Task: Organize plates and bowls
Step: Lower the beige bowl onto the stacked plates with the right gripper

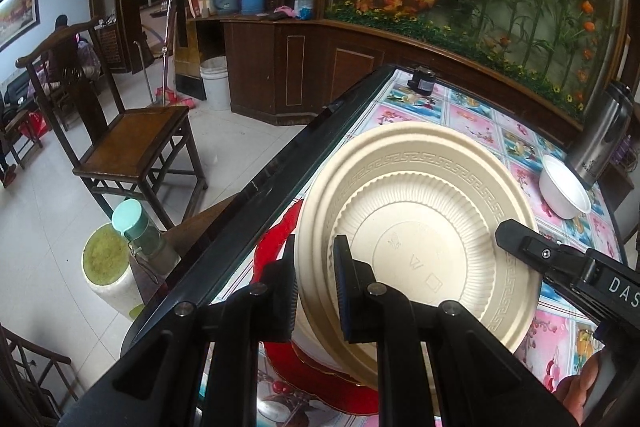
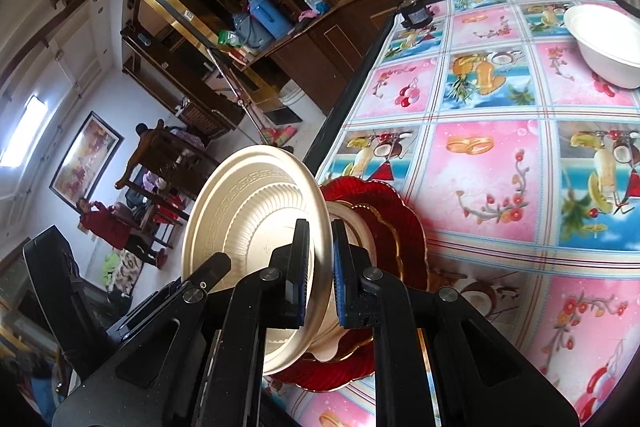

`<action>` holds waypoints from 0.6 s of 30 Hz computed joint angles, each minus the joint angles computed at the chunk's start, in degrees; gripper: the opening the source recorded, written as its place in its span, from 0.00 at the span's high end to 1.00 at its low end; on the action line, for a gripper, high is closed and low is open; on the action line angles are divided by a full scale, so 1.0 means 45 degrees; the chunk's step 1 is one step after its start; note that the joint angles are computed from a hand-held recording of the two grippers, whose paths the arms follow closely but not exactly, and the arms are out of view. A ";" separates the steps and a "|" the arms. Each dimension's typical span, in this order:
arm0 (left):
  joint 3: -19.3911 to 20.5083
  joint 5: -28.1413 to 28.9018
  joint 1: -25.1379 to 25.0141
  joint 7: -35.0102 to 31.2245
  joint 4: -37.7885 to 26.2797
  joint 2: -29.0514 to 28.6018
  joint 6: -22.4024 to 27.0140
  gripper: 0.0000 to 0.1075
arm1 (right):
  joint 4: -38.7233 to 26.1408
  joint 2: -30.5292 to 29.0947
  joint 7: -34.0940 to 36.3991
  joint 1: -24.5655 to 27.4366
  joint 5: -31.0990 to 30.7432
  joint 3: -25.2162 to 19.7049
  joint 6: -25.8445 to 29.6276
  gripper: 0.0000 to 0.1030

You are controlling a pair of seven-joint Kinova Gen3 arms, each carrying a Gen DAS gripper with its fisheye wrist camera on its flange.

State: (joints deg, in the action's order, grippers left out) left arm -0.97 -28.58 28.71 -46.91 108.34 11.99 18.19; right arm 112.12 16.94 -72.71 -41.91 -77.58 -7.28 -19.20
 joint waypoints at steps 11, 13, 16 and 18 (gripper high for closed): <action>0.0182 0.0677 -0.0421 -0.0635 -0.0272 0.0324 0.0242 0.87 | -0.0336 0.0510 -0.0874 0.0081 0.0677 0.0421 0.0869 0.89; 0.0139 0.0783 -0.0443 -0.0712 -0.0350 0.0378 0.0324 0.87 | -0.0421 0.0613 -0.1186 0.0002 0.0894 0.0652 0.1139 0.89; 0.0184 0.1088 -0.0675 -0.0984 -0.0541 0.0489 0.0477 0.87 | -0.0733 0.0779 -0.0501 -0.0606 0.0187 0.1559 0.1710 0.89; 0.0123 0.1190 -0.0709 -0.1017 -0.0628 0.0516 0.0574 0.87 | -0.0959 0.0893 -0.0071 -0.0803 -0.0174 0.1857 0.1940 0.89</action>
State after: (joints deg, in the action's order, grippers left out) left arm -0.42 -23.22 25.52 -51.49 105.52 14.31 20.78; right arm 107.80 20.95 -73.03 -45.53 -78.36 1.07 -10.47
